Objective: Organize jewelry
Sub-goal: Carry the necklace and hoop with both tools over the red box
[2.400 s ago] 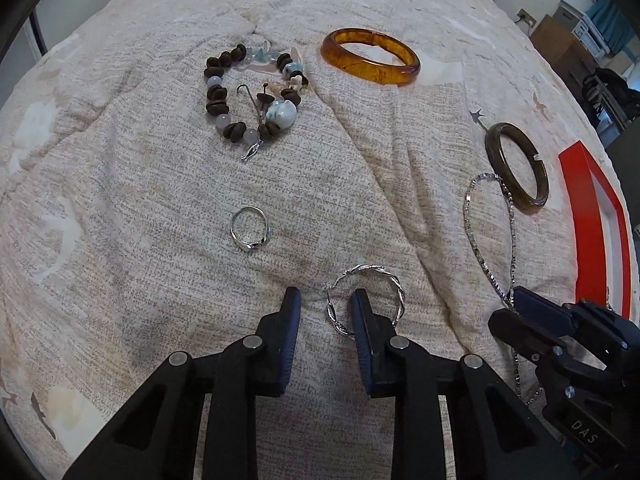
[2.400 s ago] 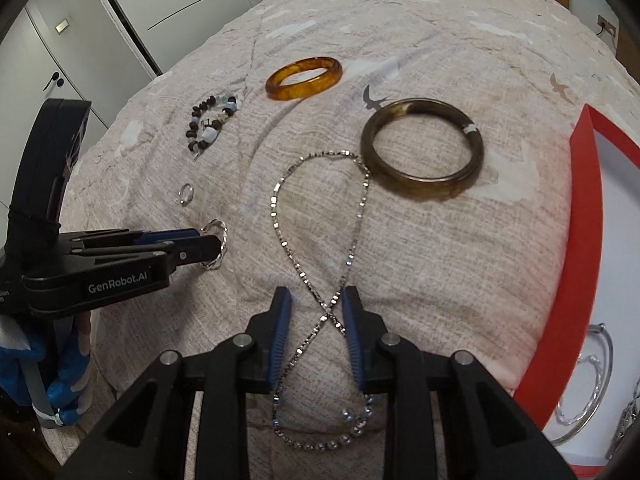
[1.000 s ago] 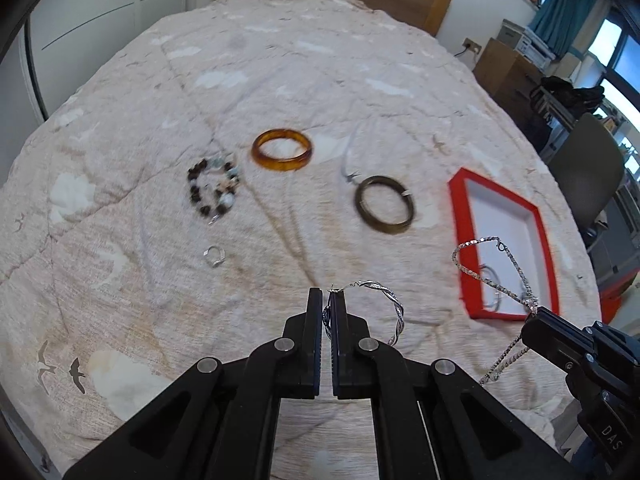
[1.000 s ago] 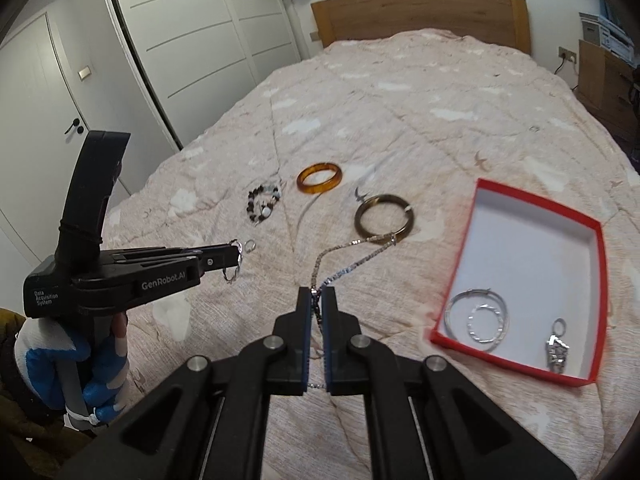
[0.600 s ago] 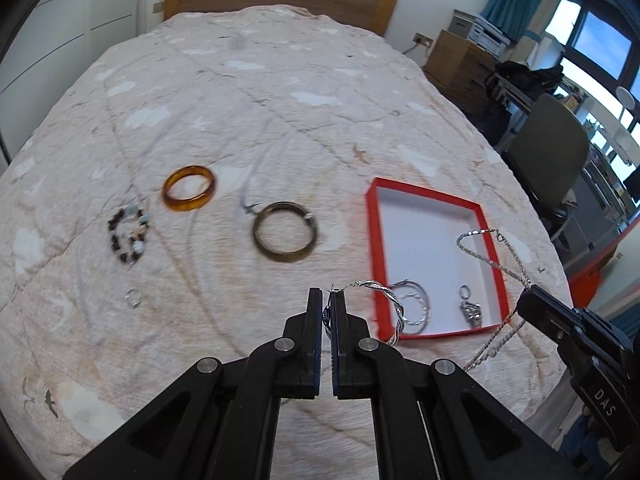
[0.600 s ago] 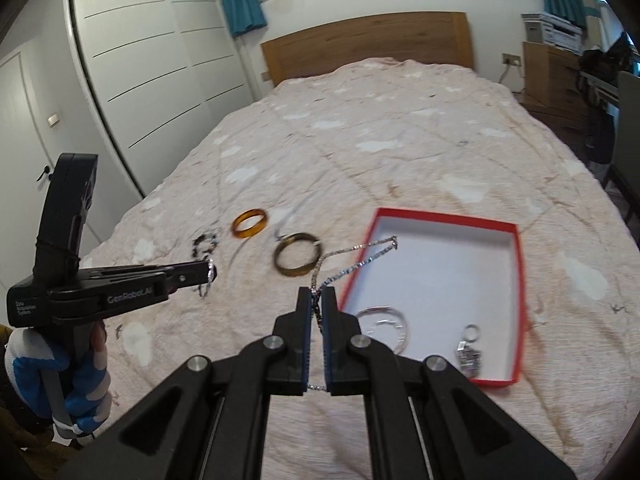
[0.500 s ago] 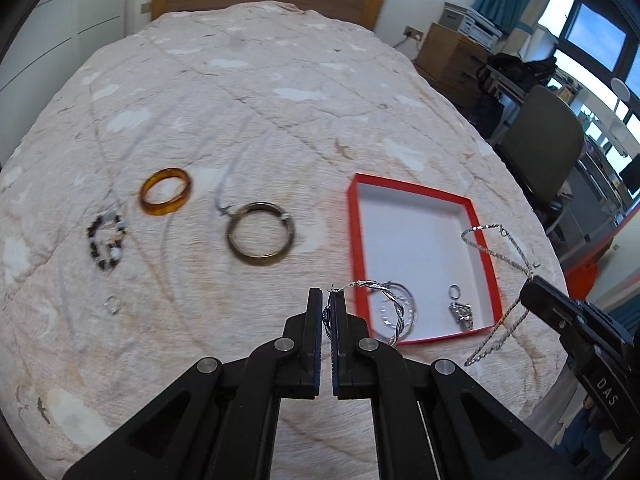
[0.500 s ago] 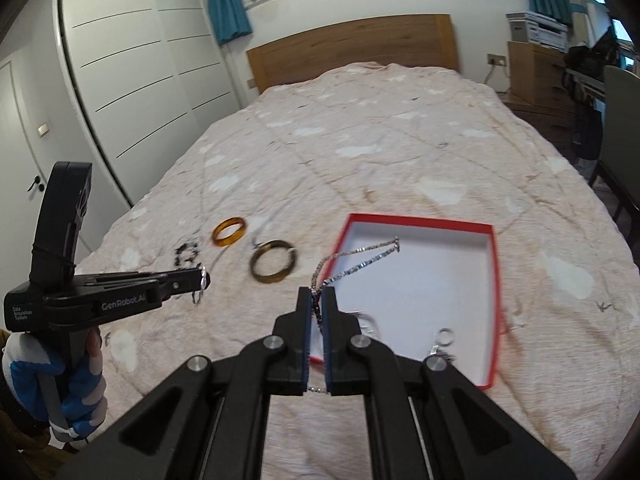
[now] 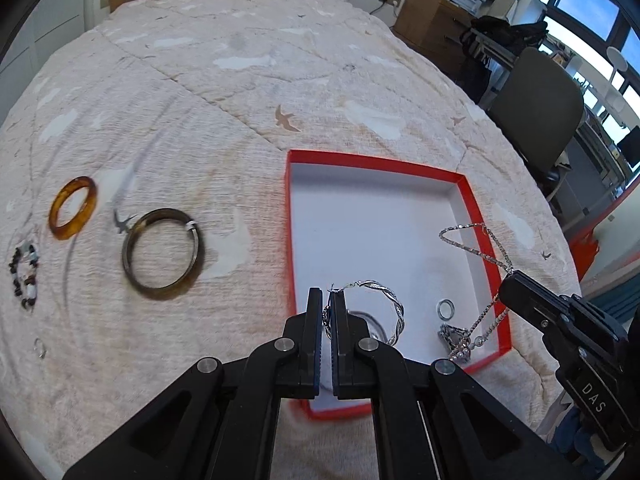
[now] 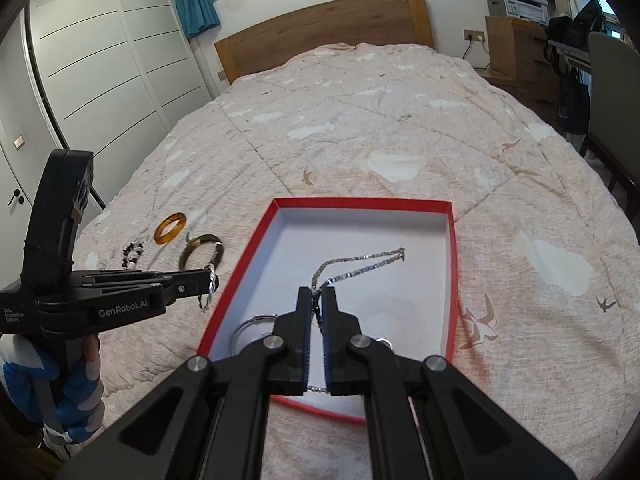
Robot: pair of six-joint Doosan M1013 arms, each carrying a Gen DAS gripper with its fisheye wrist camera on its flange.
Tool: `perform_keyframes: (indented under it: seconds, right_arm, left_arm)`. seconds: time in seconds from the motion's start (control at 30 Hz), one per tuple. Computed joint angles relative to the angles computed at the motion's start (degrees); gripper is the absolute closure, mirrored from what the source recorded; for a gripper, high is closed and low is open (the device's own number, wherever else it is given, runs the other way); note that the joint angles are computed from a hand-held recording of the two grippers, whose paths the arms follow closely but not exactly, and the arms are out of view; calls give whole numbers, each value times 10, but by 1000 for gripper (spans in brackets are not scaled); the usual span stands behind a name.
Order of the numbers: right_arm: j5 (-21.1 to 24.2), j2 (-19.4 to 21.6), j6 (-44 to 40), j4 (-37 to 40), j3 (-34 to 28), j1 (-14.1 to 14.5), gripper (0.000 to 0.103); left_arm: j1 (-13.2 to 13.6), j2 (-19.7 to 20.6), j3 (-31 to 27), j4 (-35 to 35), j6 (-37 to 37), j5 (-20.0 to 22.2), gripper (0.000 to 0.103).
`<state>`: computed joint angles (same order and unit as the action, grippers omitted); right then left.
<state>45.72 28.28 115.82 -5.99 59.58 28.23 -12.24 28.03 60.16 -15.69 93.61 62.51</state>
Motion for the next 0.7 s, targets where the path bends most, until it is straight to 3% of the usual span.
perform_keyframes:
  seconds: [0.43,0.7]
  right_arm:
    - [28,38,-41,44,-21,-23,99]
    - [64,52,-38,41,-33,-25,99]
  left_arm:
    - [-18,43,-28,26,3,11,100]
    - [-20,47,-28,33,0,6,99]
